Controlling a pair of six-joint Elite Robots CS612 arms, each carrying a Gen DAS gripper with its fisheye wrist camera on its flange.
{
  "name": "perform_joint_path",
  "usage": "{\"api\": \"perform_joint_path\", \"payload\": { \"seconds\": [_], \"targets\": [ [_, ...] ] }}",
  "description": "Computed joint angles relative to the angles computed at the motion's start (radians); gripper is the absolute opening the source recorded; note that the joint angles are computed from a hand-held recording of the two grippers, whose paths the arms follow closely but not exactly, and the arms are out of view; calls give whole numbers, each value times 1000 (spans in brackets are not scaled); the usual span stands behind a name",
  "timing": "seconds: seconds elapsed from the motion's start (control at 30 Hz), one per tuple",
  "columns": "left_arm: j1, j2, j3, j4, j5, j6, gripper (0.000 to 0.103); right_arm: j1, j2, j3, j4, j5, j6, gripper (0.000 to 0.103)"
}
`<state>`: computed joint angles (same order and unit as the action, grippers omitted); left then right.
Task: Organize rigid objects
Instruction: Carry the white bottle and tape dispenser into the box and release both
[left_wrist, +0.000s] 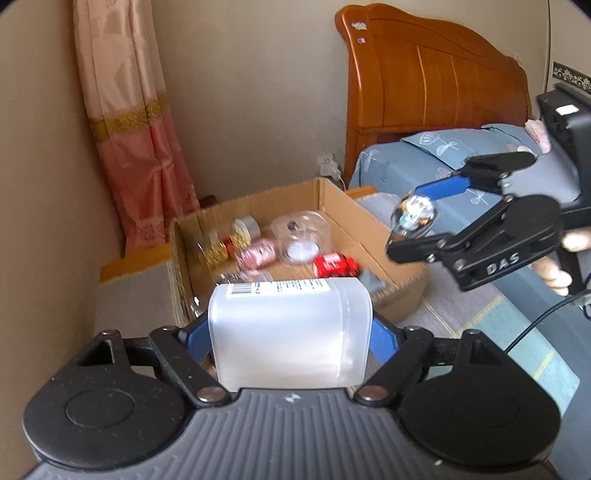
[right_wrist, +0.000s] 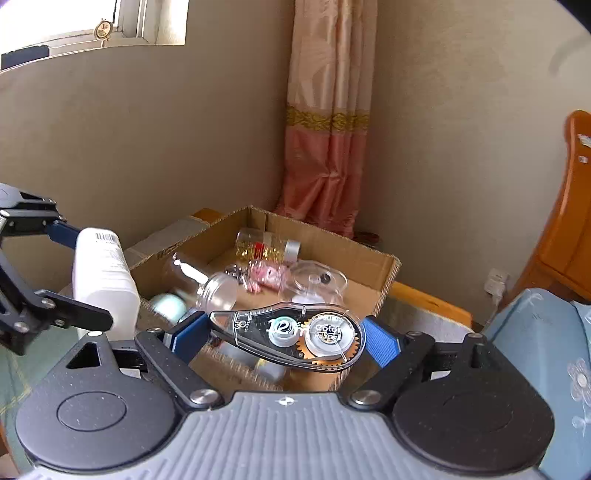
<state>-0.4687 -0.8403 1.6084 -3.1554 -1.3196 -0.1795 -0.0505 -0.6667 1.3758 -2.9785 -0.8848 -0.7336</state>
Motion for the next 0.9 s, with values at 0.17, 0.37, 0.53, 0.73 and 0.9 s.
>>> {"api": "perform_joint_path", "payload": {
  "seconds": [0.17, 0.37, 0.53, 0.73, 0.9],
  "targets": [
    [17, 20, -53, 40, 24, 0, 82, 21, 49, -105, 106, -7, -52, 92],
    [39, 53, -127, 92, 33, -23, 82, 34, 96, -184, 169, -36, -54, 92],
    [46, 82, -182, 123, 46, -20, 82, 36, 110, -201, 186, -49, -63, 92],
    [51, 110, -229, 149, 36, -15, 82, 35, 125, -213, 149, -48, -23, 103],
    [55, 136, -276, 189, 28, -25, 82, 31, 112, -197, 131, -40, 13, 103]
  ]
}}
